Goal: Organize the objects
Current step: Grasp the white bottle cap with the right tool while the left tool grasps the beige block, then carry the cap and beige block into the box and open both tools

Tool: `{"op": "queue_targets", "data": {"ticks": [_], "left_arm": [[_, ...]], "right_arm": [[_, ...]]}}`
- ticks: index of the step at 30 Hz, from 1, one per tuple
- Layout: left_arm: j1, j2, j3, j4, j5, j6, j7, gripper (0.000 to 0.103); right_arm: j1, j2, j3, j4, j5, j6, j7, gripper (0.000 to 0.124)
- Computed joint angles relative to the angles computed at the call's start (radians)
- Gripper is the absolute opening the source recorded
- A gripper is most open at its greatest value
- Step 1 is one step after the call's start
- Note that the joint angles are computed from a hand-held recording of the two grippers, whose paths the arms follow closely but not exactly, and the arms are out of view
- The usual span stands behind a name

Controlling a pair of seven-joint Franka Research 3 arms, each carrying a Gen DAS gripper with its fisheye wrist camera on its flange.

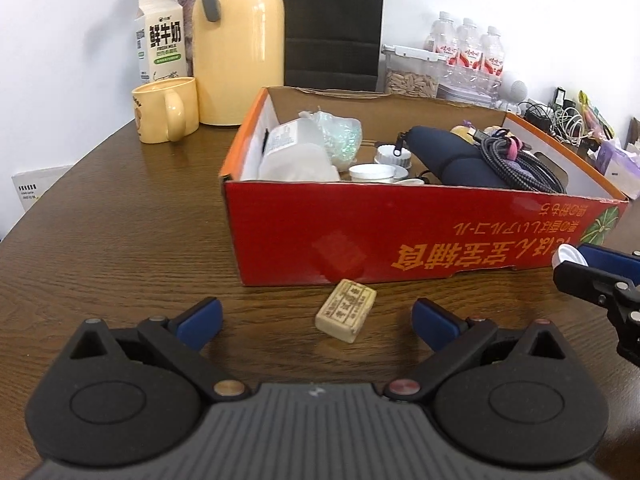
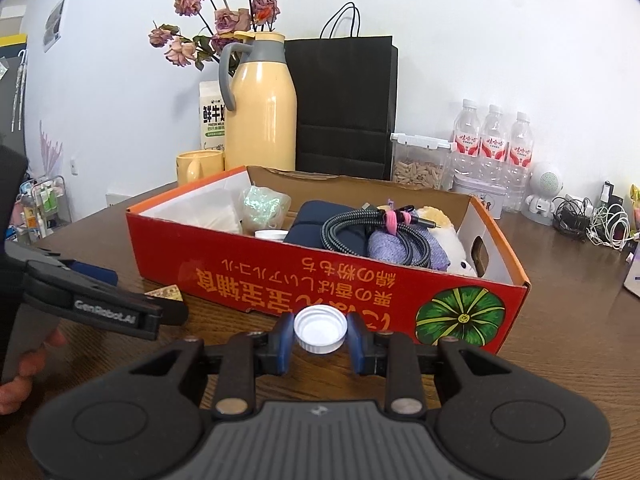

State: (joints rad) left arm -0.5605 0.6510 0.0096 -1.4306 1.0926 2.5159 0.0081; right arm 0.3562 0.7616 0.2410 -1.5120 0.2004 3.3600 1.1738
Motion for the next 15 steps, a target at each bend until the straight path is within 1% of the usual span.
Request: {"op": "queue_targets", "data": {"ticks": [2,3,4,5,6,7,9,15], "left_arm": [[-0.004,0.003,0.002,0.005,0.006,0.001,-0.001,0.095],[-0.01,0.006,0.004,0.011,0.009,-0.01,0.001,0.087],[-0.016,0.009,0.006,0.018,0.013,-0.023,0.003,0.072],[-0.026,0.012,0.01,0.024,0.023,-0.038,0.001,0.062],[-0.03,0.012,0.012,0.024,0.035,-0.035,-0.009,0.043],[-0.029,0.009,0.013,0.017,0.048,-0.016,-0.022,0.026],[-0.029,0.008,0.012,0.016,0.061,-0.003,-0.032,0.023],[-0.038,-0.007,0.022,-0.004,0.105,-0.009,-0.119,0.022]], "right_arm": [[0.001,0.0,-0.002,0.0,0.0,0.0,0.001,0.027],[0.002,0.0,-0.003,0.001,0.0,-0.001,0.001,0.027],[0.002,0.0,-0.003,0.001,0.0,-0.001,0.002,0.027],[0.007,-0.001,-0.009,0.001,0.002,-0.003,0.003,0.027],[0.007,-0.002,-0.009,0.0,0.003,-0.003,0.003,0.027],[0.008,-0.002,-0.01,0.0,0.004,-0.004,0.003,0.027],[0.006,-0.002,-0.008,0.0,0.002,-0.004,0.003,0.027],[0.005,-0.002,-0.007,0.001,0.002,-0.006,0.002,0.027]]}}
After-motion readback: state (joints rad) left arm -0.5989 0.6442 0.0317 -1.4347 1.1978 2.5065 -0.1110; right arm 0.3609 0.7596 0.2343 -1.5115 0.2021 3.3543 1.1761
